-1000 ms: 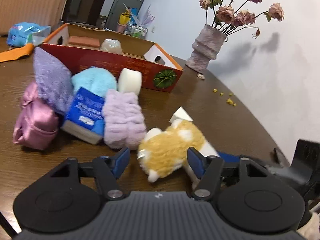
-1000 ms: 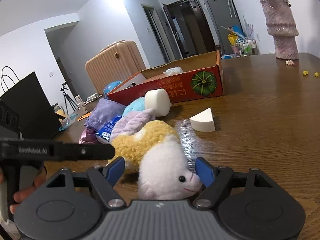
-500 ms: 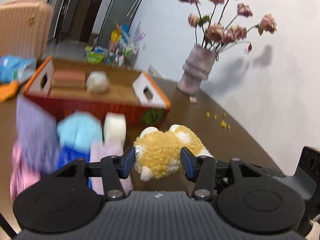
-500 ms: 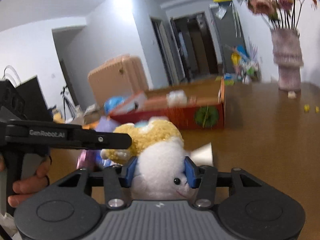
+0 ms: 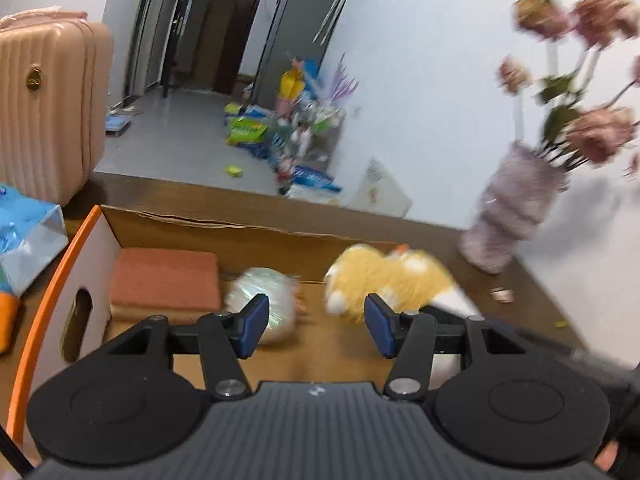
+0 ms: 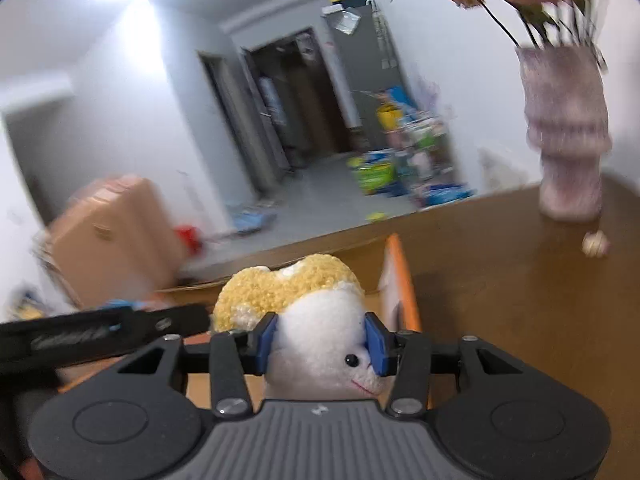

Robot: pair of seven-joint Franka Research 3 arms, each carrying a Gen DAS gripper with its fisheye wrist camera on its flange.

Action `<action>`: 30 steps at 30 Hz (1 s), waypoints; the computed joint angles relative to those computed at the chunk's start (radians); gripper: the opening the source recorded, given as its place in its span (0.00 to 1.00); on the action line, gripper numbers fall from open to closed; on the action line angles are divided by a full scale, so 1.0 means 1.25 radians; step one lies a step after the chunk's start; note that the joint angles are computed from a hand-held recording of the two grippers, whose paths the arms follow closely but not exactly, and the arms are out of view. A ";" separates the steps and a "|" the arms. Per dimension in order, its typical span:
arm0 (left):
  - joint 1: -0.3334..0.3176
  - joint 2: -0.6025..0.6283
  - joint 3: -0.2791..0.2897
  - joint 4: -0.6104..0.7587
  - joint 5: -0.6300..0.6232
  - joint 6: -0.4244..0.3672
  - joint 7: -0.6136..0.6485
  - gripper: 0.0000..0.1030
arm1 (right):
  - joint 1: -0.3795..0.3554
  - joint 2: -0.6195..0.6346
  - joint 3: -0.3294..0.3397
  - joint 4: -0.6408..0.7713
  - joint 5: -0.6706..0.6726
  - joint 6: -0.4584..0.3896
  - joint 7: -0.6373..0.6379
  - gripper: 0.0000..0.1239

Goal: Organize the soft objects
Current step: 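Carry the plush sheep into the box and open the right gripper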

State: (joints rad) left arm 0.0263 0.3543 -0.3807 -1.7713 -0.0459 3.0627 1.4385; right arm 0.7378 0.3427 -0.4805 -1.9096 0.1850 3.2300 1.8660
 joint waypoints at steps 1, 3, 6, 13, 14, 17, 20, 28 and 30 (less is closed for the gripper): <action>-0.047 0.019 0.058 0.034 0.034 -0.025 -0.039 0.52 | 0.034 0.039 -0.049 0.052 -0.005 -0.054 0.016 0.36; -0.114 0.054 0.147 0.082 0.110 -0.050 -0.098 0.53 | 0.064 0.115 -0.111 0.158 -0.051 -0.166 0.057 0.36; -0.172 0.077 0.233 0.106 0.210 -0.067 -0.177 0.58 | 0.075 0.181 -0.150 0.249 -0.112 -0.261 0.113 0.39; -0.120 0.079 0.185 0.095 0.226 -0.063 -0.176 0.68 | 0.042 0.184 -0.104 0.264 -0.182 -0.270 0.151 0.50; -0.118 0.078 0.183 0.096 0.232 -0.066 -0.174 0.68 | 0.040 0.180 -0.101 0.263 -0.193 -0.273 0.161 0.50; -0.109 0.066 0.177 0.085 0.236 -0.066 -0.174 0.68 | 0.025 0.153 -0.080 0.246 -0.219 -0.263 0.177 0.51; -0.105 0.037 0.180 0.057 0.241 -0.058 -0.182 0.68 | 0.010 0.115 -0.058 0.217 -0.249 -0.245 0.188 0.53; -0.125 -0.133 0.205 -0.095 0.292 0.001 -0.253 0.71 | 0.030 -0.071 -0.056 0.036 -0.384 -0.128 0.276 0.57; -0.136 -0.191 0.220 -0.157 0.337 0.041 -0.293 0.74 | 0.122 -0.126 -0.159 -0.021 -0.525 -0.094 0.393 0.58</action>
